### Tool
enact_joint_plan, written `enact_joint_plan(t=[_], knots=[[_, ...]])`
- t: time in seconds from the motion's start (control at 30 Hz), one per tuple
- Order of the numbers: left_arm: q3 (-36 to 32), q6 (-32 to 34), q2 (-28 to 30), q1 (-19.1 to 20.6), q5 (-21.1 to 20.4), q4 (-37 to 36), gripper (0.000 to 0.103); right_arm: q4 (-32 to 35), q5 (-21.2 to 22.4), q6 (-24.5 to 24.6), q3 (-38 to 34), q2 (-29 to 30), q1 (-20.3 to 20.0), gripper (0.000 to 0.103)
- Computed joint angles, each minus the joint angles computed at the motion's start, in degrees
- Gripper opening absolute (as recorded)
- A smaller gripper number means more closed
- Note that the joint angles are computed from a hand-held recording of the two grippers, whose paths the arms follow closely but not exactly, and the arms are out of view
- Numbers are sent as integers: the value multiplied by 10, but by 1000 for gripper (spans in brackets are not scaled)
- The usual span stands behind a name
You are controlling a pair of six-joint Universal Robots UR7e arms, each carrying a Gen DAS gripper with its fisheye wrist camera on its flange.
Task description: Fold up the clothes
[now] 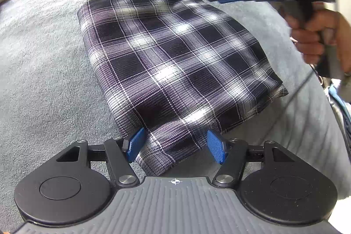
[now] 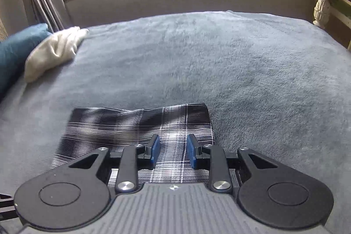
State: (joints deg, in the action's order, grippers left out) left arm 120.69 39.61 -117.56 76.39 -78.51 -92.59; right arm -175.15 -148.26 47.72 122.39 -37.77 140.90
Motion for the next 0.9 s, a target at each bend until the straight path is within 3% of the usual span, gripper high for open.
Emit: enact_joint_plan(t=[0.1,0.2,0.3,0.9], knots=[[-2,0,0,3,-1,1,63,19,14,29,7,-9,12,28],[5,-10,-8,-4,0,3,63,64,39,69,18,-5,-6,28],[6,-15,-12,-6,1,7,63,-5,41,66,40,12,-12,29],[36,-41,-4,-25,17,-32,63,-17,35,64,44,17,-3,30]])
